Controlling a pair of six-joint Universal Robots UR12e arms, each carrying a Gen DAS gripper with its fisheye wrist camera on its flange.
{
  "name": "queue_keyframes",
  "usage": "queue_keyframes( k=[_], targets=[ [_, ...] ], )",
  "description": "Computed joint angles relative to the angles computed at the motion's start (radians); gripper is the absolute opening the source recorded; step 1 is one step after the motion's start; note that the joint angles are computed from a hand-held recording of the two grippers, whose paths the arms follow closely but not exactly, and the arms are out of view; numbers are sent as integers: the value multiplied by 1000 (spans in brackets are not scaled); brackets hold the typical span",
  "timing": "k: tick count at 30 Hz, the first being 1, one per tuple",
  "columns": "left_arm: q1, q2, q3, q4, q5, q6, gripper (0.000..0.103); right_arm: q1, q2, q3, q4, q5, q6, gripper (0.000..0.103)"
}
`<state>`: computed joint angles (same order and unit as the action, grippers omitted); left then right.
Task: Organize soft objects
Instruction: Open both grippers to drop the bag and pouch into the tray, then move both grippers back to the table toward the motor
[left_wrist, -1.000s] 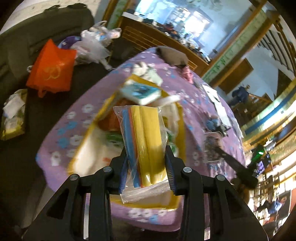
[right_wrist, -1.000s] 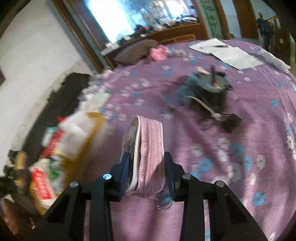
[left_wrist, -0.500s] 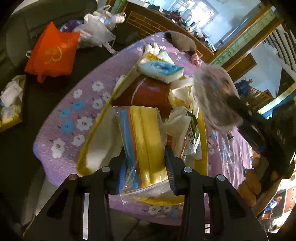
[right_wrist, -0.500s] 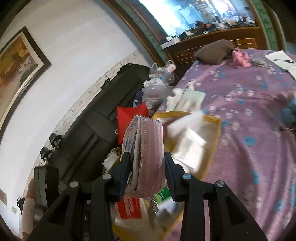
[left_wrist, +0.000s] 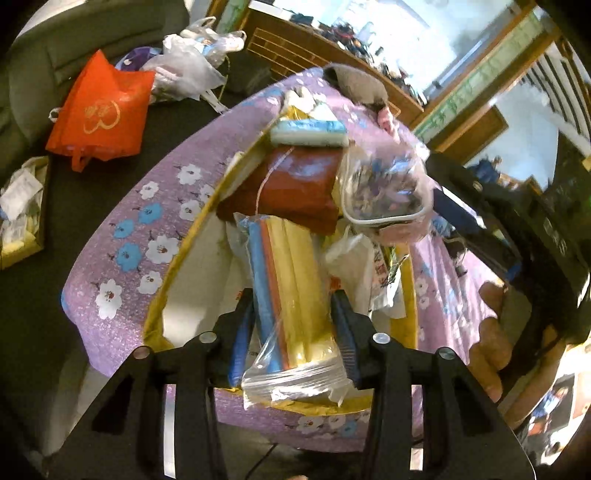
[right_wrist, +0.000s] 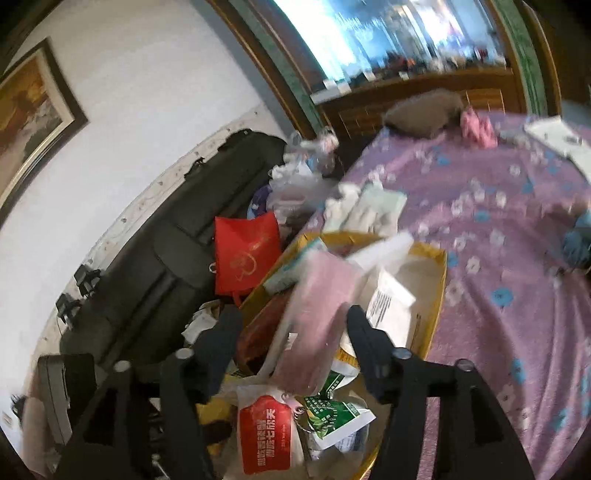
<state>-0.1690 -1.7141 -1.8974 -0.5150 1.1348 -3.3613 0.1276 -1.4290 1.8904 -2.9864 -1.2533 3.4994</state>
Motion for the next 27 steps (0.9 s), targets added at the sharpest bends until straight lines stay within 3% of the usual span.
queue_keyframes(
  k=[1, 2, 6, 11, 16, 22, 27],
  targets=[
    [3, 2, -8, 27, -9, -23, 65, 3, -2, 0, 2, 0, -22, 68],
    [4, 3, -18, 60, -17, -43, 70, 7, -6, -2, 16, -1, -47, 68],
    [4, 17, -19, 25, -21, -38, 70, 6, -22, 16, 26, 25, -57, 68],
    [21, 54, -96, 240, -5, -220, 70, -23, -59, 73, 13, 93, -38, 68],
    [-17, 86, -119, 274, 85, -178, 70, -59, -107, 148, -9, 153, 1, 68],
    [-72, 94, -117, 289, 112, -118, 70, -99, -164, 220, -34, 156, 21, 68],
    [-113, 88, -94, 244, 151, -117, 70, -123, -207, 268, -43, 147, 9, 69]
  ],
)
